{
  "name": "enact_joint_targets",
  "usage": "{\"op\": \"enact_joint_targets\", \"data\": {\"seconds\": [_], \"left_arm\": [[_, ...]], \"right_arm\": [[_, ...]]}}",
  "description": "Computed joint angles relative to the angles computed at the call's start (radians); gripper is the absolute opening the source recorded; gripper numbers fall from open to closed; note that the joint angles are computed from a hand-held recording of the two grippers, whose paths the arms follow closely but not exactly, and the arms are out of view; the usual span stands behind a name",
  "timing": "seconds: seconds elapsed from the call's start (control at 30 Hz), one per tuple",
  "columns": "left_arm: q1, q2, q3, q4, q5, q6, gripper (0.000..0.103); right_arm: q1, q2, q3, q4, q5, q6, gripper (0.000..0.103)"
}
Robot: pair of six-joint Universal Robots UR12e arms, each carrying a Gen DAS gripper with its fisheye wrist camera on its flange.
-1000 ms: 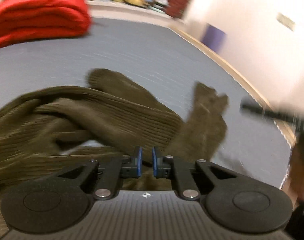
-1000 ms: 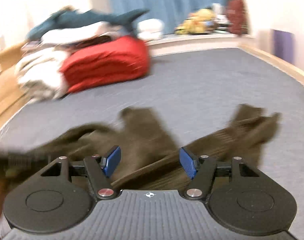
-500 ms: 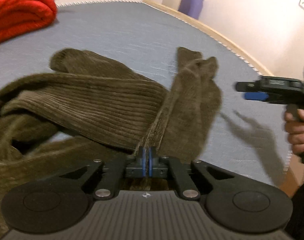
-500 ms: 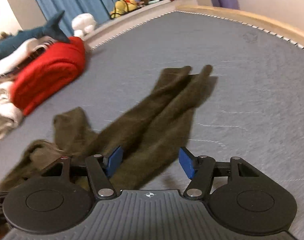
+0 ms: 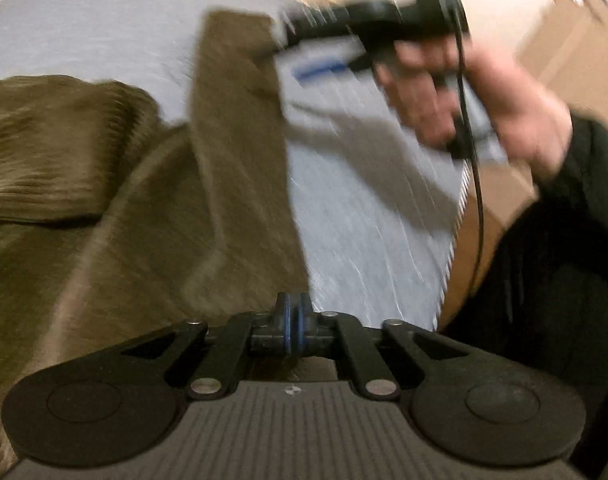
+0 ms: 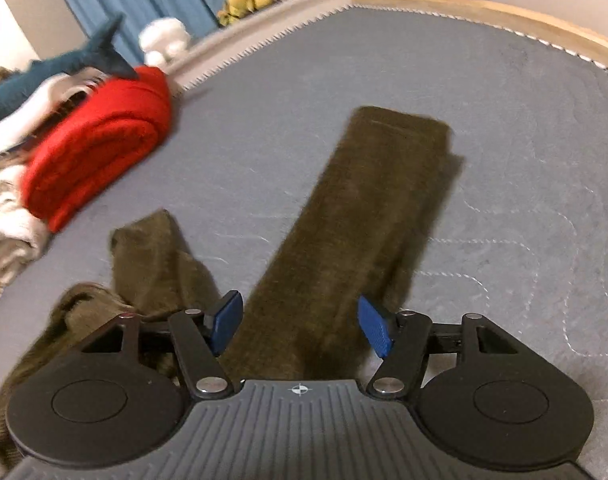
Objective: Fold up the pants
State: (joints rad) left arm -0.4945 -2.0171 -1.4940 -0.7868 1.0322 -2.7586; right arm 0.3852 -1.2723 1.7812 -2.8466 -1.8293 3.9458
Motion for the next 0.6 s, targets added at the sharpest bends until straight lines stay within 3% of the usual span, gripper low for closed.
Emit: {"op": "enact_joint_targets", "data": {"seconds": [0.07, 0.2, 0.23, 0.3, 0.37, 0.43, 0.5, 0.6], "left_arm": [[0.003, -0.001, -0.010, 0.080, 0.016, -0.076, 0.015], [-0.004, -0.009, -0.009, 0.131, 0.063, -0.134, 0.020], [-0.007, -0.008, -0.011, 0.138, 0.073, -0.137, 0.020], [-0.012, -0.009, -0.013, 0.156, 0.091, -0.140, 0.020], [-0.017, -0.008, -0.018, 0.186, 0.106, -0.150, 0.021], [-0.020, -0.012, -0.017, 0.216, 0.110, -0.169, 0.037], [-0.020, -0.015, -0.015, 0.247, 0.109, -0.184, 0.060], [-0.032, -0.028, -0.004, 0.278, 0.117, -0.185, 0.072]], "right_arm": [[-0.002, 0.005, -0.012, 0.059, -0.012, 0.029, 0.066], [-0.013, 0.013, -0.012, 0.081, 0.013, 0.076, 0.063], [-0.013, 0.016, -0.015, 0.084, 0.014, 0.076, 0.058], [-0.014, 0.023, -0.019, 0.076, 0.020, 0.064, 0.025], [-0.010, 0.029, -0.029, 0.091, -0.003, 0.059, 0.017], [-0.008, 0.026, -0.023, 0.060, -0.006, 0.052, 0.013], [-0.002, 0.019, -0.017, 0.028, -0.027, 0.030, 0.012], [0.012, -0.002, -0.003, -0.013, -0.064, -0.026, 0.011]]}}
